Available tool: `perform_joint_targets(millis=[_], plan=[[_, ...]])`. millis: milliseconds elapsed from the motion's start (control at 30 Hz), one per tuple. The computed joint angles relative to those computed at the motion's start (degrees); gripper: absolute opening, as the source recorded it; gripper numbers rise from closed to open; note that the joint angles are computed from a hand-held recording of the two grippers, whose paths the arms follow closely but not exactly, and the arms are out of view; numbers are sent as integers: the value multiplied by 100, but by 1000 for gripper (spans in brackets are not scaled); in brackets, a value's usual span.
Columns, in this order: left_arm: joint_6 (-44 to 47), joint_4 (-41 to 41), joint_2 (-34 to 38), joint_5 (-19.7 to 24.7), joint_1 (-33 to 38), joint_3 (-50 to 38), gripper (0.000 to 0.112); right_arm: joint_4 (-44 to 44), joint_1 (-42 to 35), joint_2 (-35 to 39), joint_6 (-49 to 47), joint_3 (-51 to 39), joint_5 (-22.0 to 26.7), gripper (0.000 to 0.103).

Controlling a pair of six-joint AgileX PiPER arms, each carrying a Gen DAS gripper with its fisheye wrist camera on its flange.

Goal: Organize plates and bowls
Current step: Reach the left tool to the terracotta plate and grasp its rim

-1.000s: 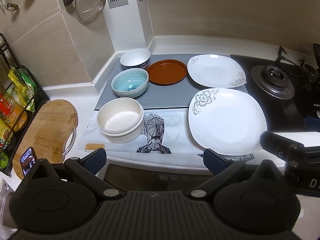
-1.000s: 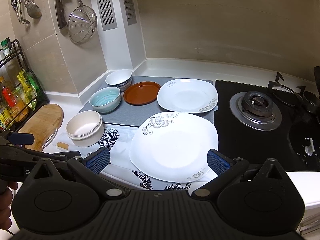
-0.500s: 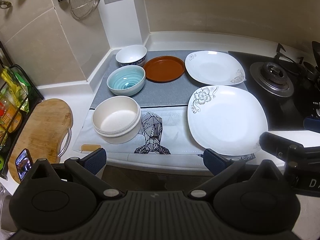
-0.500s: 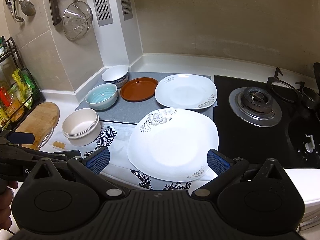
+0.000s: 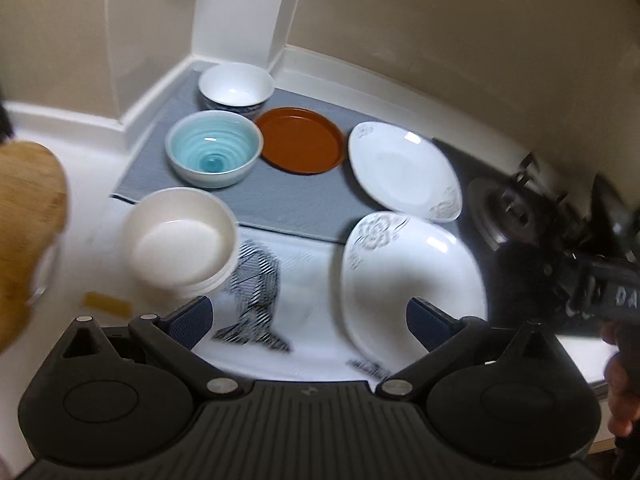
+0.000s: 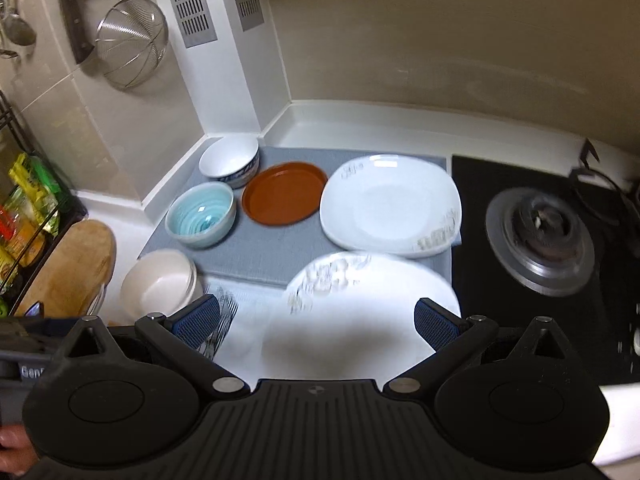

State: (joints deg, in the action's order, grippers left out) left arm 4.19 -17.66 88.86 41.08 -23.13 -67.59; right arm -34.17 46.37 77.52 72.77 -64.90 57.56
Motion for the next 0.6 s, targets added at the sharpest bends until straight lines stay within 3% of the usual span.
perform_joint_targets(millis=[133,267,400,500,600], plan=[[21,-558,748,211,143,-709,103,504,-978,577,-1315,-755,-202,103],[-992,-657,1575,116,110,-1442,103,1193,-1957,1456,-3104,-1687,-665,103],[-2695,422,2617,167,-221,-2676,103,2378,-2813,2838,-5178,-3088,-865,103],[-3929,891,3504,595,-343,-3809,103,3165,-3274,4202,-6394,-4778,-326,103],[-4686,1003,4467,1296,-402,-5264,103,3725,-3577,5491,-7093,-6497,219,103]])
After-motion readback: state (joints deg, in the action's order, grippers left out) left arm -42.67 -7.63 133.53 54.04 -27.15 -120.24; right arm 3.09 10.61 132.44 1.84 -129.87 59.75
